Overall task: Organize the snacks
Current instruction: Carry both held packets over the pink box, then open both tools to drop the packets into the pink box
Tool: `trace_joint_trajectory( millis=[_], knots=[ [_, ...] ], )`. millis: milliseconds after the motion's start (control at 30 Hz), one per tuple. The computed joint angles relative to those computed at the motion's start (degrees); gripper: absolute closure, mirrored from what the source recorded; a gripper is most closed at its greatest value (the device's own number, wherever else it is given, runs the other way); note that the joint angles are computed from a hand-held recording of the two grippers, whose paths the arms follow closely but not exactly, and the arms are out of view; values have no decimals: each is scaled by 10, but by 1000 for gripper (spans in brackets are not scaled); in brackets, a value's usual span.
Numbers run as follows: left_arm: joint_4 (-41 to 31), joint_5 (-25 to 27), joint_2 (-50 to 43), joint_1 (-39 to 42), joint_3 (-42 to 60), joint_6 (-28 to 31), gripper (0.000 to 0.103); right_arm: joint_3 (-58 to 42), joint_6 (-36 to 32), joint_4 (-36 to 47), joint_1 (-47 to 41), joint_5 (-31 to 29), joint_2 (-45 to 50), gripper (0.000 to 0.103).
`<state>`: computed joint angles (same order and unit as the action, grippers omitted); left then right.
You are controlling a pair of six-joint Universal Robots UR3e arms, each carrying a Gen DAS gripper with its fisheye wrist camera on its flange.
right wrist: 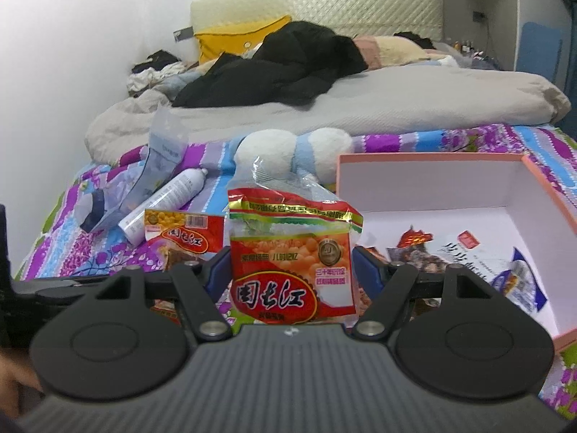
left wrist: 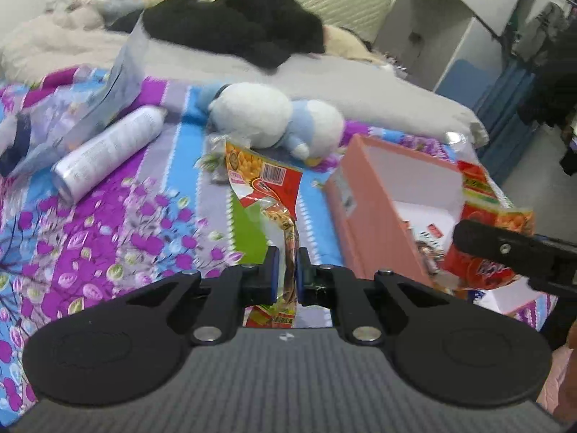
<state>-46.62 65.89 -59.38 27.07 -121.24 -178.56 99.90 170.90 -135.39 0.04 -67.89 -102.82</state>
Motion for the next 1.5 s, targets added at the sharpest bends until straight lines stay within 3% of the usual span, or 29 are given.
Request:
trace_joint_trajectory(
  millis=[267, 567, 867, 967, 1200, 1267, 1300, 1333, 1367, 1400, 1500],
  knots=[
    [20, 30, -38, -92, 72, -43, 92, 28, -37, 52, -96, 40, -79, 30],
    [49, 63, -220, -227, 259, -85, 92, -26, -99, 97, -171, 42, -34, 30],
    [-57, 70, -406, -296, 494, -83, 92, -168, -134, 218, -200, 27, 98, 30],
    [-141, 53, -462, -300, 573, -71, 91, -218, -145, 263, -194, 8, 143, 30],
    [-160, 53, -488, -304, 588, -82, 90, -284, -156, 321, -185, -29, 201, 29],
    [-157, 42, -487, -301, 586, -84, 82, -297, -162, 337, -186, -30, 206, 29],
    [-161, 34, -489, -298, 589, -86, 67, -299, -163, 343, -188, -26, 205, 12],
    [-166, 28, -487, -294, 589, -90, 46, -302, -161, 342, -189, -24, 208, 0],
    [-164, 29, -486, -293, 590, -94, 38, -296, -153, 332, -188, -31, 204, 0],
    [-153, 33, -480, -294, 582, -94, 33, -296, -147, 327, -188, -37, 205, 0],
    [-158, 46, -474, -299, 587, -88, 33, -291, -142, 321, -196, -31, 200, 0]
  ],
)
